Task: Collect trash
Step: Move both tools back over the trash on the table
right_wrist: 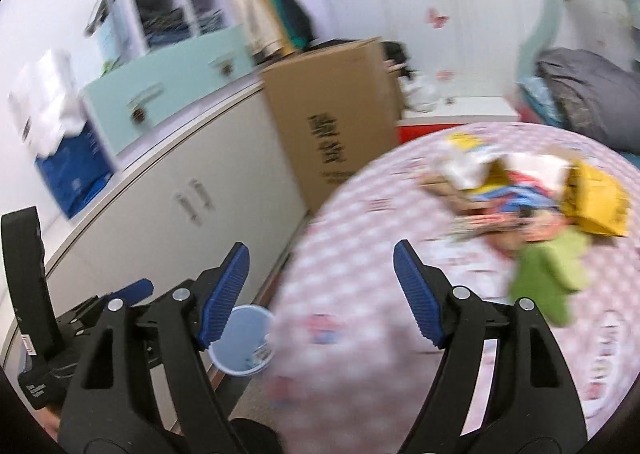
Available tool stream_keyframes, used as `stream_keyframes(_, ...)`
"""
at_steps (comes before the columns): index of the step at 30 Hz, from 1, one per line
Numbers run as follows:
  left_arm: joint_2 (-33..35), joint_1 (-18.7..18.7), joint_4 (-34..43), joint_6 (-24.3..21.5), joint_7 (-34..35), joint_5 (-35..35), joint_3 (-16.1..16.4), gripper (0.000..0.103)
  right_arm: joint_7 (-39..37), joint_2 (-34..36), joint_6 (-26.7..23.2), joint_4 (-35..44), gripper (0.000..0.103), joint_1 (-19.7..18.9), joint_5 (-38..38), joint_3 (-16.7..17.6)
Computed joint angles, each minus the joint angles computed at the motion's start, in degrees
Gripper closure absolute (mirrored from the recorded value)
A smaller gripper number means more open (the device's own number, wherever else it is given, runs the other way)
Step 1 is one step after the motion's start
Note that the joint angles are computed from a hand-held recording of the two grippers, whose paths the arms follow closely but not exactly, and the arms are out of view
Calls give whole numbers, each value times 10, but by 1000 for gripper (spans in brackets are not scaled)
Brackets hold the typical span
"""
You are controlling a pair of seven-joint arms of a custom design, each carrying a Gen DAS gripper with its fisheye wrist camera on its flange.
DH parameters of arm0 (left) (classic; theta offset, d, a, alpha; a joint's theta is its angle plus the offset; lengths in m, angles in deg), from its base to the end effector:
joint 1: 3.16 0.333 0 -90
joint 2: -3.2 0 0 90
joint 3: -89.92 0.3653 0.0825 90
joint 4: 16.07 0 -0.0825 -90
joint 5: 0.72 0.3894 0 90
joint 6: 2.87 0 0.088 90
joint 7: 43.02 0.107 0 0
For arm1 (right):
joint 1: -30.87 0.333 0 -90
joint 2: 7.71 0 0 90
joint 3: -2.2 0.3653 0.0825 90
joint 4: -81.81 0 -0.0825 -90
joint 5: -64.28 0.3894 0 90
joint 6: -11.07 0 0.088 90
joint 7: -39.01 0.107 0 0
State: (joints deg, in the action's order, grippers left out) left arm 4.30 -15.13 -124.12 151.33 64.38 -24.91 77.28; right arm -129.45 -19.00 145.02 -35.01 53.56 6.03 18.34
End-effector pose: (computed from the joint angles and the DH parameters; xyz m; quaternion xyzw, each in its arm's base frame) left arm 0.5709 -0.2454 0.6311 -0.4951 0.7678 -0.3857 0.1288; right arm 0.4201 0.3382 0.6339 -0.4369 0.7547 -0.3163 0.3735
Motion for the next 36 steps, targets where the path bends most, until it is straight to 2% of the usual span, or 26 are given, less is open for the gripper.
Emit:
stream_keyframes(4,2,-31,8,-10,3,10,-24,18,7,-90,-46,-82,27,-14,40,-1)
stream_keyframes(6,3,-44,9,-10,27,2,-33,18,-3,-119,-44,-112,27,-24,69,-4)
stream_keyframes(8,9,-57,13,-12,12,39,-38,18,-23,-146,-28,-145,25,-31,105,-18)
stream_keyframes(10,18,-71,18,-5,-19,89,-41,18,-59,-154,-7,-162,25,-34,143,-36)
stream_keyframes(12,29,-78,28,-7,-46,127,-41,18,-84,-154,-4,-168,25,-43,161,-36)
stream_keyframes(14,43,-81,44,-10,-42,133,-44,18,-119,-146,23,-171,25,-51,179,-46)
stream_keyframes(17,70,-87,77,-20,-35,165,-45,18,-156,-133,23,-168,25,-68,199,-41)
stream_keyframes(18,77,-89,85,-23,-31,173,-47,18,-166,-132,17,-168,27,-74,205,-37)
stream_keyframes(19,86,-94,95,-24,-34,189,-46,18,-181,-127,6,-165,34,-78,215,-33)
stream_keyframes(20,94,-99,103,-22,-41,208,-44,18,-194,-123,5,-163,59,-80,228,-34)
stream_keyframes(21,100,-101,110,-22,-38,216,-45,18,-202,-126,12,-170,73,-82,237,-36)
stream_keyframes(24,126,-111,138,-30,-17,246,-49,18,-204,-139,12,-184,84,-96,237,-25)
stream_keyframes(29,167,-123,187,-51,22,255,-59,18,-200,-156,39,-204,86,-113,252,-20)
stream_keyframes(33,200,-124,237,-77,13,228,-61,19,-210,-153,24,-197,87,-120,255,-9)
stream_keyframes(34,210,-122,252,-87,16,216,-65,22,-212,-151,19,-194,87,-121,255,-8)
stream_keyframes(36,221,-125,268,-101,24,213,-65,36,-213,-149,19,-191,87,-121,256,-9)
